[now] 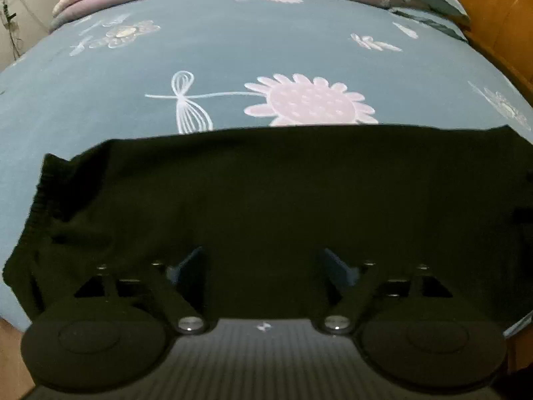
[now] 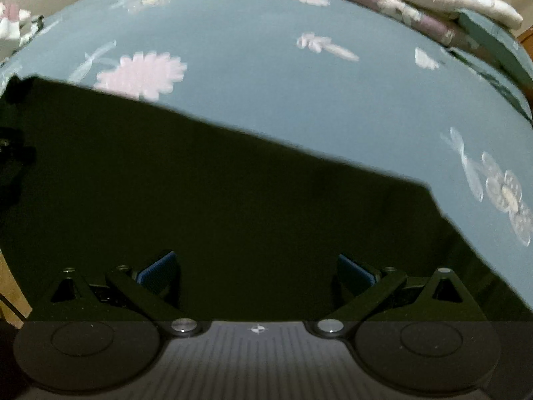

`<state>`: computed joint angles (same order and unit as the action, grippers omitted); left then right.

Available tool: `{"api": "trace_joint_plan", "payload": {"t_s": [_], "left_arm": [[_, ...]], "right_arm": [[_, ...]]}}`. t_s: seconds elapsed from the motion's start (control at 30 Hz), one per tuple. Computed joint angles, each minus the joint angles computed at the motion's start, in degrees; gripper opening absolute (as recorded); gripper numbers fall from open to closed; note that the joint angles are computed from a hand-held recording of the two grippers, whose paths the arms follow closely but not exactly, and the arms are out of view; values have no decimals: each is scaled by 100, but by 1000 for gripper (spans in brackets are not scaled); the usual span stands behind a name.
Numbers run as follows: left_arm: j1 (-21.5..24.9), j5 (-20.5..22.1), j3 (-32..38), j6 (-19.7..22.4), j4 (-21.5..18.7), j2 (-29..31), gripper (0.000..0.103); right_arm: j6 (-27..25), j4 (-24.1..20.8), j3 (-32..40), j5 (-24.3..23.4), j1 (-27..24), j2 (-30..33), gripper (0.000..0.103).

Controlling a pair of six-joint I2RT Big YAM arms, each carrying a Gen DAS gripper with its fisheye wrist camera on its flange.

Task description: Fold clothes

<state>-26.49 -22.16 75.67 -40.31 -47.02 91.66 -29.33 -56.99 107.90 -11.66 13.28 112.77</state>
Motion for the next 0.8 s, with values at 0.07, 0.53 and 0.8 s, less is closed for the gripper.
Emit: {"api": "trace_joint_plan", "payload": {"t_s": [0.07,0.53,0.8], "left_arm": [[15,50,15,-2,17,15,91],[-103,-133,-264,351,496,-31,102],[-611,-897,-923,587,1100,-489,102]], "right_arm": [[169,158,-235,-46,-10,-95,103],[1529,2436,-2143,-176,-64,-950,103],[1524,3724,-3688,390,96,-1945,103]]}}
